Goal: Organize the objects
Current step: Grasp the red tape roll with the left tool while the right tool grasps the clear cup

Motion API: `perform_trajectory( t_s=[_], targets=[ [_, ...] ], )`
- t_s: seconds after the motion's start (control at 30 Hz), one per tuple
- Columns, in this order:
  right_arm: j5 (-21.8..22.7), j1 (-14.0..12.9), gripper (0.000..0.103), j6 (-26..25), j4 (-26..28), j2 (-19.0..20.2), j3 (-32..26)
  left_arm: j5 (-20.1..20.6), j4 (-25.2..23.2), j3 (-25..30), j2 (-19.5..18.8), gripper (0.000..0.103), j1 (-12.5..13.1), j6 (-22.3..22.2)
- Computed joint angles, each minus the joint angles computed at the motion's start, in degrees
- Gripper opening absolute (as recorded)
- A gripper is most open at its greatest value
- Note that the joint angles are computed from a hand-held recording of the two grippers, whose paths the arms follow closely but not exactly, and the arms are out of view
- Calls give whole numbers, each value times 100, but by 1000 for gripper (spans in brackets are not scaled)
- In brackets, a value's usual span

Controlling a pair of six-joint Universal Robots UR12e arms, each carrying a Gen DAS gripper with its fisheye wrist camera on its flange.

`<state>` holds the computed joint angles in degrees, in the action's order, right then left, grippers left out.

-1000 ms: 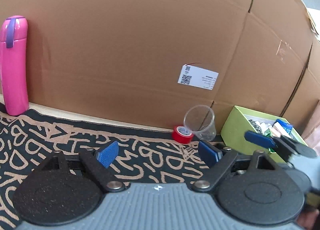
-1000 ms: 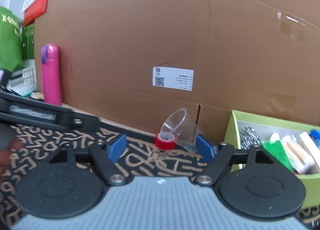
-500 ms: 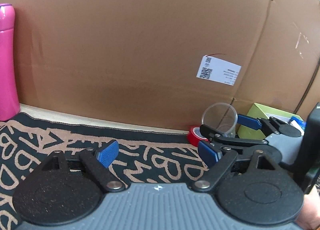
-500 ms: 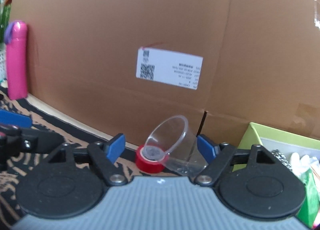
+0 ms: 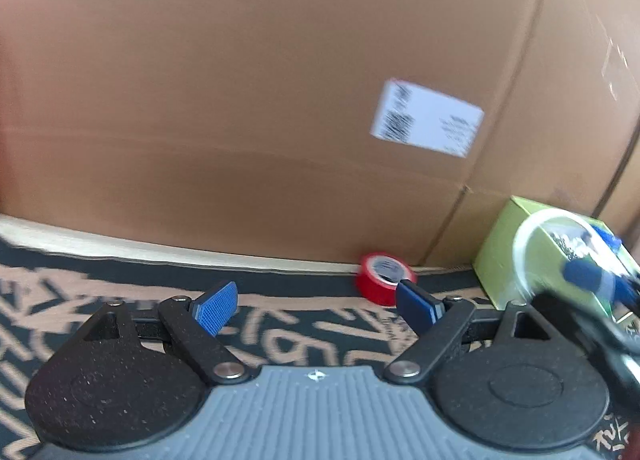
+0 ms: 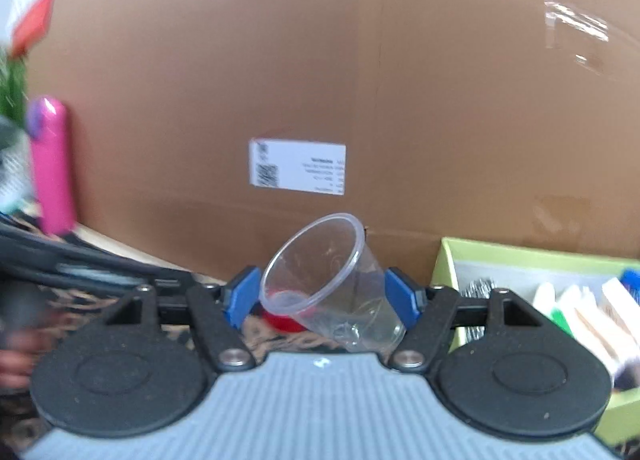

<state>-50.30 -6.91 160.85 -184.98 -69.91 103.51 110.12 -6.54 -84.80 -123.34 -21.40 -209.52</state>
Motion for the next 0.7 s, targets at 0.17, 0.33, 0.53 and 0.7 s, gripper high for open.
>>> perform_trajectory(
  t_s=[0.17, 0.33, 0.53, 0.7],
  targets=[
    [400, -324, 69, -45, 235, -353, 461, -233, -368, 586, -382, 85, -54, 426],
    [521, -490, 69, 19, 350, -568, 639, -130, -797, 1064, -668, 71, -84, 429],
    [611, -606, 69, 185, 389, -585, 627, 139, -1025, 1284, -778, 50, -118, 485],
    [745, -669, 69, 324, 441, -611, 660, 197, -944, 972, -548, 50, -191, 409]
  ],
)
